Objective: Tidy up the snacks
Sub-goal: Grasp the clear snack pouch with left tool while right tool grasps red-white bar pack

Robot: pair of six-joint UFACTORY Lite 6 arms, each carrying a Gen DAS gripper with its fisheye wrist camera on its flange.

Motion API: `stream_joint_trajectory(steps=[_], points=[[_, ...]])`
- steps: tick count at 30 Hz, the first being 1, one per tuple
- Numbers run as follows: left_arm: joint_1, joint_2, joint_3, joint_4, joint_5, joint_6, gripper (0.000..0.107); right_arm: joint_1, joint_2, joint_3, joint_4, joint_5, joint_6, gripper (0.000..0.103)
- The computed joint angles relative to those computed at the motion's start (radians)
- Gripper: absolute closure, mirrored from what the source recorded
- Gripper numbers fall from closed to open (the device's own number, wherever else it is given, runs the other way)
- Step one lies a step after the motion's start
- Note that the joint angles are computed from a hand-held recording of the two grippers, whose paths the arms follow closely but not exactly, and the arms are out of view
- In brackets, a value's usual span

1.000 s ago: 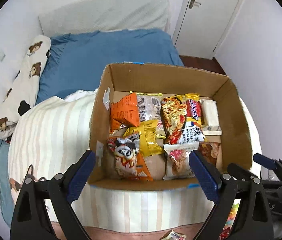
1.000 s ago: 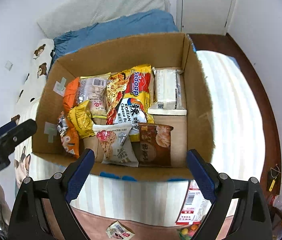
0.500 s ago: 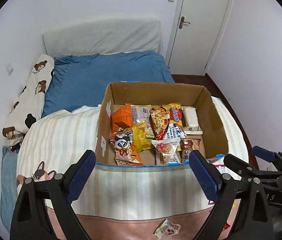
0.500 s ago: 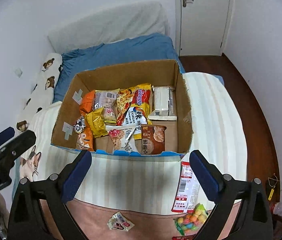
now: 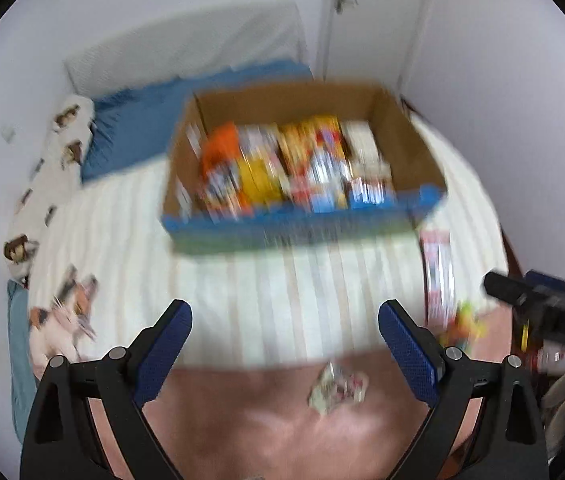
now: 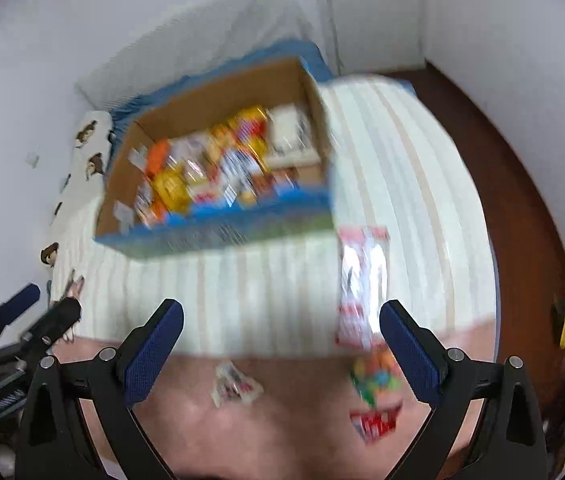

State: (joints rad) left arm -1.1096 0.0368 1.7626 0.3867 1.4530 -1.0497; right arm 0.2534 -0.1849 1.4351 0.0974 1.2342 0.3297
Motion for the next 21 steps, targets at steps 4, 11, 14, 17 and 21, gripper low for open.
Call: stream_joint_trajectory(steps=[4, 11, 14, 17, 21], points=[[-0.037, -0.012, -0.223, -0.11, -0.124, -0.038, 0.011, -0.185, -0.186, -0.317, 0.086, -0.001, -0.089, 0.003], [-0.016, 0.106, -0.363, -0.257, -0.296, 0.048, 0.011, -0.34, -0.115, -0.506, 0.153, -0.147, -0.241, 0.003], [-0.002, 0.175, -0.374, -0.357, -0.363, 0.138, 0.011, -0.322, 0.013, -0.461, 0.152, -0.229, -0.26, 0.003], [0.003, 0.231, -0.385, -0.419, -0.407, 0.197, 0.011, -0.288, 0.18, -0.371, 0.135, -0.291, -0.257, 0.003], [0.029, 0.252, -0.427, -0.464, -0.465, 0.208, 0.046, -0.244, 0.37, -0.249, 0.082, -0.329, -0.233, 0.014]])
